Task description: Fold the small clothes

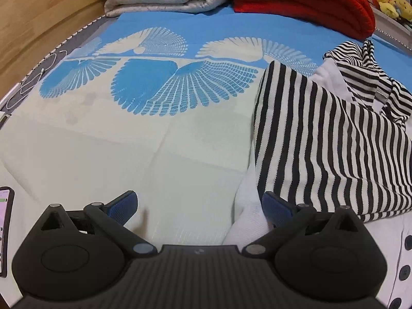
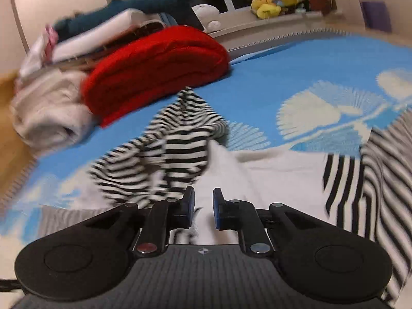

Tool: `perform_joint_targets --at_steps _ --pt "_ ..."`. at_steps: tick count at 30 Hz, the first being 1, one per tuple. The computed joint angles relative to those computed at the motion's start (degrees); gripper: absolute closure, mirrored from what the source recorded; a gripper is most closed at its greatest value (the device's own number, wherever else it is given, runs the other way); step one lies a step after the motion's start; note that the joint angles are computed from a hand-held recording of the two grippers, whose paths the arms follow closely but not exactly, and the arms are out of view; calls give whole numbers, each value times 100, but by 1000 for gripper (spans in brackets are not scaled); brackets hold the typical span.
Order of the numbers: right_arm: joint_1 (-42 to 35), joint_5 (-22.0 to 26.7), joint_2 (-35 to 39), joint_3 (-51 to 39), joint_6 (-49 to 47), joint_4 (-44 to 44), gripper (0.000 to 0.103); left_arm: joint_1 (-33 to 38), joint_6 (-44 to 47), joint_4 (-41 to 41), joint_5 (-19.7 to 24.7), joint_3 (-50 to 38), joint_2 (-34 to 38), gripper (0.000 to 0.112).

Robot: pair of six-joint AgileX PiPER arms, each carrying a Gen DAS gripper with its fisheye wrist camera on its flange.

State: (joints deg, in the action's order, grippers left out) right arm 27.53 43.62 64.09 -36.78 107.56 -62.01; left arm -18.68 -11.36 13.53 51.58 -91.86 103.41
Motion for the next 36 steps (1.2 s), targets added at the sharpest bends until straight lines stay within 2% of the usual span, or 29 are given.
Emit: perform_joint_targets --at_steps 1,2,6,7,8,9,11,12,14,17,19,21,22,23,25,28,30,32,36 --pt "-367 -178 173 -161 -449 408 65 23 61 -24 1 -11 20 9" --pt "-672 -422 220 -152 -678 675 59 52 114 -51 5 -29 44 9" --pt "-1037 -1139 165 199 -744 871 60 160 -47 -73 172 -258 224 9" --pt "-997 -1209 154 257 -667 700 72 210 -52 -181 255 -352 277 9" --pt "-827 -1050 171 285 -405 360 97 248 -59 -273 326 -427 322 9" --pt "-687 -826 151 272 -297 221 97 259 -86 -303 375 -468 356 9" --pt "-757 -820 93 294 162 16 98 201 -162 -153 400 -452 373 9" --pt "-722 -589 81 271 279 44 98 161 -197 -37 383 -419 367 9" --pt "-567 15 184 179 221 177 101 134 -211 78 335 -361 350 9" --pt "-715 162 335 138 -163 624 101 147 -225 93 333 -335 334 9" --pt "-761 132 186 205 61 618 97 181 -216 13 348 -365 337 9" --pt "-1070 -561 -272 370 141 584 95 202 -190 -63 341 -388 331 9" --pt "-1195 -933 -462 441 102 532 84 197 -186 -77 329 -386 320 9" --pt "-1163 -1076 -544 465 108 381 68 183 -197 -76 317 -376 310 9" --pt "-799 -828 -421 424 227 0 57 162 -170 -97 308 -356 293 9" --pt "-798 -980 -110 351 -244 346 57 134 -152 -62 237 -284 244 9" --pt "-758 -930 82 301 -469 549 59 143 -139 -73 215 -273 234 9" --pt "-540 -636 152 223 -574 520 95 149 -138 -76 234 -296 257 9" --pt "-330 -83 5 49 -246 299 98 105 -234 136 275 -332 313 9"
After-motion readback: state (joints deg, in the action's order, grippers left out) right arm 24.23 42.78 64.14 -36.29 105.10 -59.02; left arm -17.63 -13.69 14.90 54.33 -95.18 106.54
